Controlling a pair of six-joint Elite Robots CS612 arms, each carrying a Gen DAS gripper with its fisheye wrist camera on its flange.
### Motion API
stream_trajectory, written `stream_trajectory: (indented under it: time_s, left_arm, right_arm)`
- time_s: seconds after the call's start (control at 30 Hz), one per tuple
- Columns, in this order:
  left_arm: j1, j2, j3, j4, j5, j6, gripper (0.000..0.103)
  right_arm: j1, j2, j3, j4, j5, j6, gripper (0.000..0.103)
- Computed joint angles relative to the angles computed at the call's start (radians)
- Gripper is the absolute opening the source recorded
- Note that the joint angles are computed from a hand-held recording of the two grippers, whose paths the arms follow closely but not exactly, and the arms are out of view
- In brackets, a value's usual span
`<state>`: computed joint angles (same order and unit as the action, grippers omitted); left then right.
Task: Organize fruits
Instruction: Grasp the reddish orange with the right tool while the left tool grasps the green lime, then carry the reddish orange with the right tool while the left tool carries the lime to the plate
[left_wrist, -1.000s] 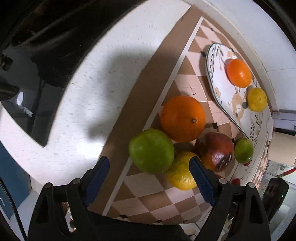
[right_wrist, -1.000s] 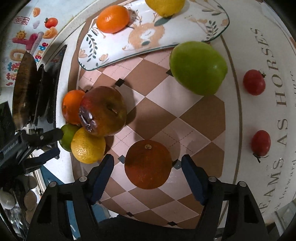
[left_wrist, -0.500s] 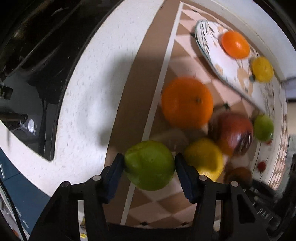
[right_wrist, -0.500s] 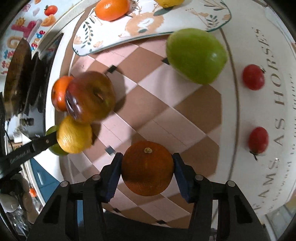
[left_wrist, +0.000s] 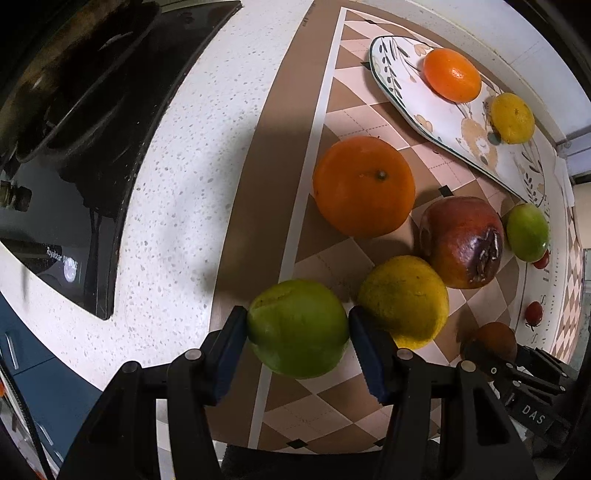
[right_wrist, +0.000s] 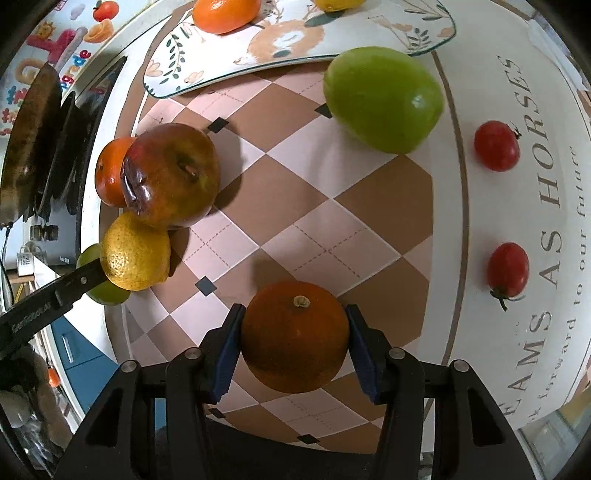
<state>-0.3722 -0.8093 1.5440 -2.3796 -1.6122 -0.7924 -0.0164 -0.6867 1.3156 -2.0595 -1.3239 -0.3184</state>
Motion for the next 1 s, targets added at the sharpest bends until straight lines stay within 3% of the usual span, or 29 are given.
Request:
stream_trajectory:
  time_s: [0.13, 0.27, 0.4, 0.53, 0.7, 0.87, 1.0]
  left_arm:
    - [0.001, -0.030, 0.014, -0.029, 0.000, 0.001, 0.054]
    - [0.002, -0.058, -0.008, -0.076, 0.012, 0.033, 0.054]
    - [0.005, -0.039, -0.099, -0.090, 0.028, 0.107, 0.054]
    - [0.009, 0.031, -0.243, -0.023, 0.064, 0.178, 0.054]
    - [0.021, 0.138, -0.408, 0.129, 0.074, 0.233, 0.054]
    - [0.039, 0.234, -0.551, 0.271, 0.066, 0.249, 0.054]
    - [0.047, 0.276, -0.614, 0.334, 0.055, 0.241, 0.054]
  right_arm:
    - [-0.014, -0.018, 0.009, -0.017, 0.039, 0.017, 0.056]
    - [-0.034, -0.040, -0.011, -0.044, 0.122, 0.030, 0.056]
    - [-0.039, -0.021, -0.095, -0.067, 0.167, 0.053, 0.056]
    - [-0.031, 0.055, -0.232, -0.073, 0.123, 0.096, 0.056]
    - [-0.020, 0.170, -0.419, 0.020, 0.054, 0.126, 0.056]
    - [-0.008, 0.228, -0.500, 0.072, 0.005, 0.117, 0.056]
    - [-0.004, 0.262, -0.548, 0.102, -0.015, 0.117, 0.056]
